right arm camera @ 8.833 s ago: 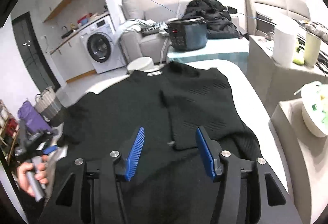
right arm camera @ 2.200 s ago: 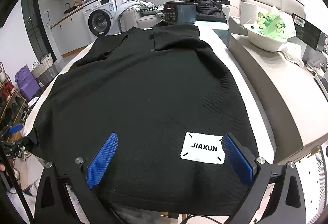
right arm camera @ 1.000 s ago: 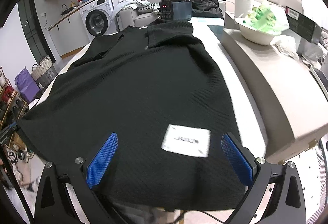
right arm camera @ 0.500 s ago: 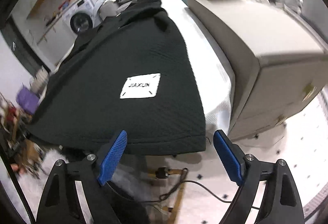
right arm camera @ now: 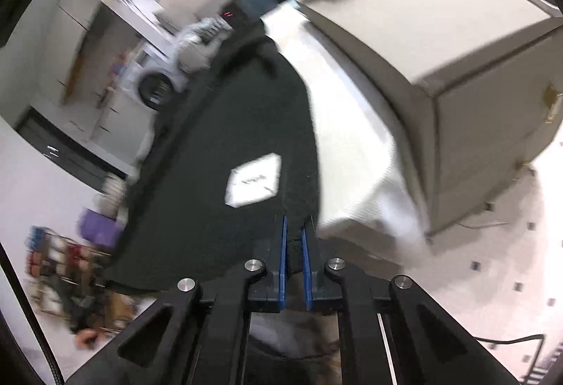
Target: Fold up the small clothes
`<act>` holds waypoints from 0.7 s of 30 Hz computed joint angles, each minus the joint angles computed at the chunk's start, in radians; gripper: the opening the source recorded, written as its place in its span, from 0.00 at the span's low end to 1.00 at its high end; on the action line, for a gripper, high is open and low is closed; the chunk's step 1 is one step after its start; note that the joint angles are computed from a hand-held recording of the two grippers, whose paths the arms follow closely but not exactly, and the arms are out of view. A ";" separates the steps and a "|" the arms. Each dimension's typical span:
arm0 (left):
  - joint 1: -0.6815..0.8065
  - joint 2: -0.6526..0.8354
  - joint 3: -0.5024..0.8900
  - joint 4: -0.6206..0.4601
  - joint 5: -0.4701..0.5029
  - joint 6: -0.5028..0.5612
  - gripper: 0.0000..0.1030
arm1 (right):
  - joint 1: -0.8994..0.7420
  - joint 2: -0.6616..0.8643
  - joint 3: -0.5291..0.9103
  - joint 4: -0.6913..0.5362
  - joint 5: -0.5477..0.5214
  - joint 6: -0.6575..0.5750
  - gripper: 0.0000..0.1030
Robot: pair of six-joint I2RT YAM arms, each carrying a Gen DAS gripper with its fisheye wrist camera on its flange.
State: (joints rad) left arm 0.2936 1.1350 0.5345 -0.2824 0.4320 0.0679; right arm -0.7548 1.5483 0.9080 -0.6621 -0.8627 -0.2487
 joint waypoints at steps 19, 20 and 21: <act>0.005 0.334 0.241 -0.144 0.212 -0.122 0.68 | 0.013 0.158 0.058 0.018 -0.084 0.000 0.41; 0.002 0.344 0.250 -0.135 0.210 -0.135 0.67 | 0.015 0.164 0.065 0.016 -0.085 0.002 0.41; -0.007 0.362 0.270 -0.145 0.199 -0.146 0.65 | 0.016 0.166 0.070 0.012 -0.085 0.000 0.42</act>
State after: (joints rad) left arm 0.2868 1.4975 0.8042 -0.4270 0.6312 -0.0778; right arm -0.7385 1.7142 0.9779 -0.6502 -0.9481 -0.2487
